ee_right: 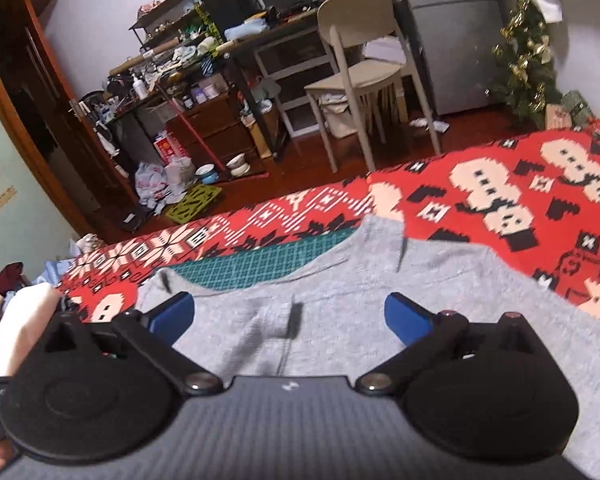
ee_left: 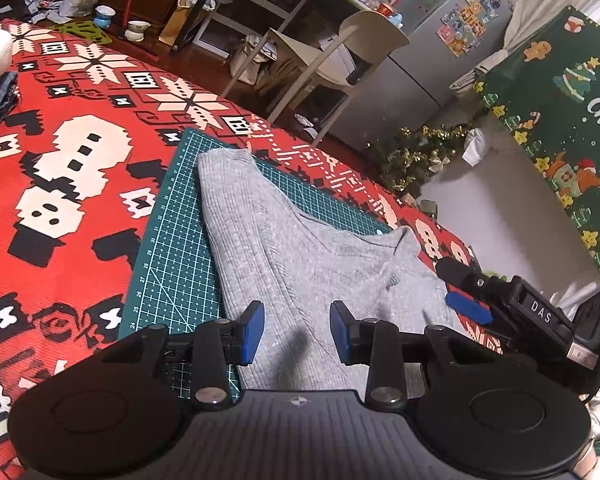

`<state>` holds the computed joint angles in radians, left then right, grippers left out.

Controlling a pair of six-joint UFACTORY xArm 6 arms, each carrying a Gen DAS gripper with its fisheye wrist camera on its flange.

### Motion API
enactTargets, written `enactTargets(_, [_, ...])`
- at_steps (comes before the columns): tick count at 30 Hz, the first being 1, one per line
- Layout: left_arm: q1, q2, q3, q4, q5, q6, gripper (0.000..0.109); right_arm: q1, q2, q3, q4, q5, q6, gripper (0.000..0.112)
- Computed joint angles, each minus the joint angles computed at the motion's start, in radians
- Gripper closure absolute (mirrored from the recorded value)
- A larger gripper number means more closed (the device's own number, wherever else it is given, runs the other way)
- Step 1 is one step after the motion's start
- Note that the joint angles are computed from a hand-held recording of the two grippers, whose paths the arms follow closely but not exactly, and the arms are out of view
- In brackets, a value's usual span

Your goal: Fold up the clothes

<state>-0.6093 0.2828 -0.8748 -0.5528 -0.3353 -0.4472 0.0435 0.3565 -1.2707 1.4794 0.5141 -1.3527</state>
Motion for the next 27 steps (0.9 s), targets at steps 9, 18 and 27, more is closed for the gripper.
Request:
enactTargets(9, [0.012, -0.002, 0.014, 0.059, -0.010, -0.064, 0.074, 0.022, 0.057, -0.028, 0.028, -0.029, -0.030, 0.084])
enactTargets(18, [0.002, 0.006, -0.002, 0.023, 0.012, -0.026, 0.074, 0.041, 0.096, -0.058, 0.045, -0.019, -0.062, 0.084])
enactTargets(27, [-0.016, 0.010, -0.021, -0.087, 0.032, 0.077, 0.074, 0.138, 0.086, -0.035, 0.117, -0.190, -0.255, 0.105])
